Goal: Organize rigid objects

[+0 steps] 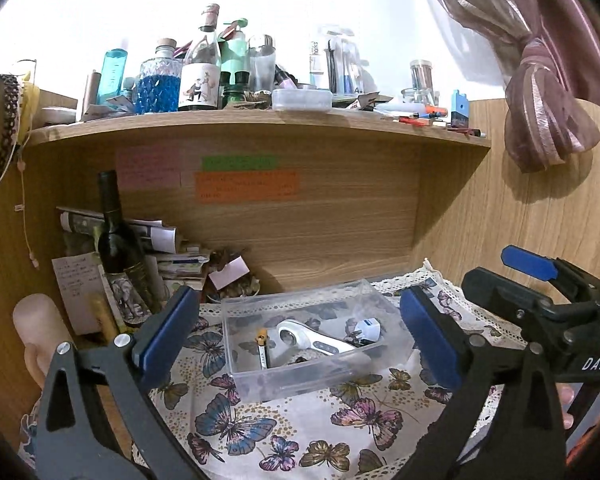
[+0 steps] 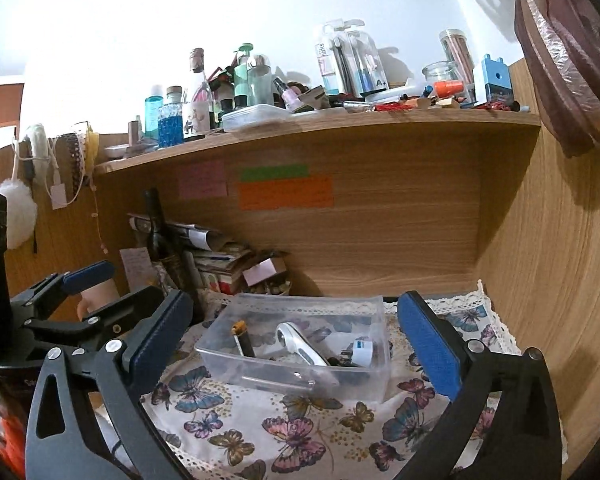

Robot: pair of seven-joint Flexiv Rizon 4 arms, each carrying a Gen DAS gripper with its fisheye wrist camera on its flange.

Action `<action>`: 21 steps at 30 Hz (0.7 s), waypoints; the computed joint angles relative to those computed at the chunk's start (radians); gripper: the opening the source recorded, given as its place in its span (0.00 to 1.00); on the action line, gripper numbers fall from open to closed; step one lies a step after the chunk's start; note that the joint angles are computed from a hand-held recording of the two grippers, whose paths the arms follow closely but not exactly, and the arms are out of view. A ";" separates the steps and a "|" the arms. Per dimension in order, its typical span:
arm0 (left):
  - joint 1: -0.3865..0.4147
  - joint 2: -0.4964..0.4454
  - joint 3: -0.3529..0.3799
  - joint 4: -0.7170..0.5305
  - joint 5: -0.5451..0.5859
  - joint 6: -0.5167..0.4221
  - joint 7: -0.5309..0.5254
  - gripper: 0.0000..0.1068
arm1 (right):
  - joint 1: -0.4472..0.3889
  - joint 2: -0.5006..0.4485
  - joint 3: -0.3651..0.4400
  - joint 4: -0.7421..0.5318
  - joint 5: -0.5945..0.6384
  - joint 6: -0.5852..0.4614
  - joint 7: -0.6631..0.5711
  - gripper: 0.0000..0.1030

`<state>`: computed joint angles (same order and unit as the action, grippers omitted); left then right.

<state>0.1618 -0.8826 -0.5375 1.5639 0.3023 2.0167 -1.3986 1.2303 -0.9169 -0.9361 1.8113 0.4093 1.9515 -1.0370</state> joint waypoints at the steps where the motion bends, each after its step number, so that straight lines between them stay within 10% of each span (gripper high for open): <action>1: 0.000 0.000 0.001 0.001 0.001 0.002 0.000 0.96 | 0.002 -0.001 -0.002 0.001 0.001 -0.001 0.000 1.00; 21: 0.018 -0.017 -0.029 -0.008 -0.001 -0.019 0.008 0.96 | 0.012 -0.011 -0.018 0.008 -0.011 -0.011 0.026 1.00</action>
<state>0.1798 -0.8993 -0.5667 1.5557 0.3009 1.9976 -1.3907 1.2428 -0.9280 -0.9537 1.8189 0.3980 1.9404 -1.0110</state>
